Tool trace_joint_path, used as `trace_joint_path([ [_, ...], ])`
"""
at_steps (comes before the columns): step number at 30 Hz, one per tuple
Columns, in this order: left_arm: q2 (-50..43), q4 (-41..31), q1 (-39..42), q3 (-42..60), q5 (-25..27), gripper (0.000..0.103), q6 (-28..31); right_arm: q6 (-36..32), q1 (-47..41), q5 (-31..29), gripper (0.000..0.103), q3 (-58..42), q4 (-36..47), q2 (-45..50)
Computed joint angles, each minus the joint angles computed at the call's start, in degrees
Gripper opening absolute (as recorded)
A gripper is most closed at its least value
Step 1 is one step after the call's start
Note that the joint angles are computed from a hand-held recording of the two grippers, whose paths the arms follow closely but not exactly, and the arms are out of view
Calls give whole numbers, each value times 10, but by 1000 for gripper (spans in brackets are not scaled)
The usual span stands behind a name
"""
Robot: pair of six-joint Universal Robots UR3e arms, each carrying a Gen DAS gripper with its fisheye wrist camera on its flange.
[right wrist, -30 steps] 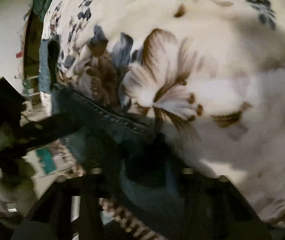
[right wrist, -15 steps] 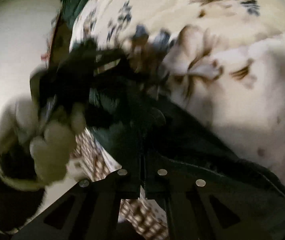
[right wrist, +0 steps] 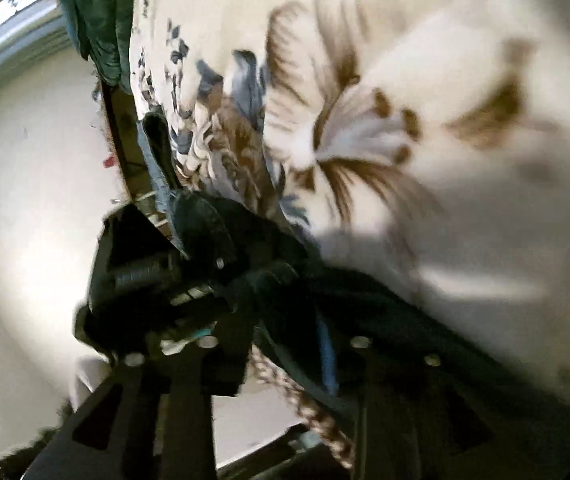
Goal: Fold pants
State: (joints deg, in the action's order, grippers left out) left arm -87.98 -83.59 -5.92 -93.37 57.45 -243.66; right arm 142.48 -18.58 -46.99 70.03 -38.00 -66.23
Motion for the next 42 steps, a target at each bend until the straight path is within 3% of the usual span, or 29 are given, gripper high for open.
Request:
trace_joint_path([
  [1, 9, 4, 2, -10, -1, 21, -1, 3, 2, 6, 55, 5, 0, 5],
  [2, 20, 9, 5, -23, -3, 21, -3, 4, 8, 14, 57, -4, 12, 22],
  [8, 29, 50, 21, -56, -25, 21, -11, -91, 37, -41, 56, -155, 194, 96],
  [10, 31, 56, 16, -61, -25, 21, -3, -59, 47, -83, 55, -129, 143, 61],
  [12, 35, 76, 15, -74, -29, 21, -10, -7, 58, -84, 51, -80, 76, 34],
  [16, 66, 93, 31, -104, -51, 31, -25, 77, 76, -34, 54, -12, -32, 1],
  [18, 80, 58, 31, -76, -33, 35, -18, 123, 92, 10, 54, 32, -103, -23],
  [22, 91, -50, 24, 21, 41, 51, 62, 139, 78, 61, 59, 88, -156, -58],
  [25, 95, -88, 22, 45, 92, 52, 123, 120, 92, 24, 58, 75, -154, -54],
  [28, 126, -79, 47, -8, 101, 51, 165, 138, 107, 59, 60, 78, -158, -23],
  [31, 149, -56, 68, -55, 91, 51, 155, 150, 107, 100, 17, 69, -157, 0],
  [35, 222, -45, 133, -132, 39, 50, 162, 123, 24, 142, 15, 47, -81, 5],
  [38, 231, -62, 146, -132, 34, 50, 180, 136, -5, 107, 15, 18, -72, 6],
  [42, 222, -96, 140, -97, 47, 50, 196, 208, -36, 84, 16, 37, -121, -19],
])
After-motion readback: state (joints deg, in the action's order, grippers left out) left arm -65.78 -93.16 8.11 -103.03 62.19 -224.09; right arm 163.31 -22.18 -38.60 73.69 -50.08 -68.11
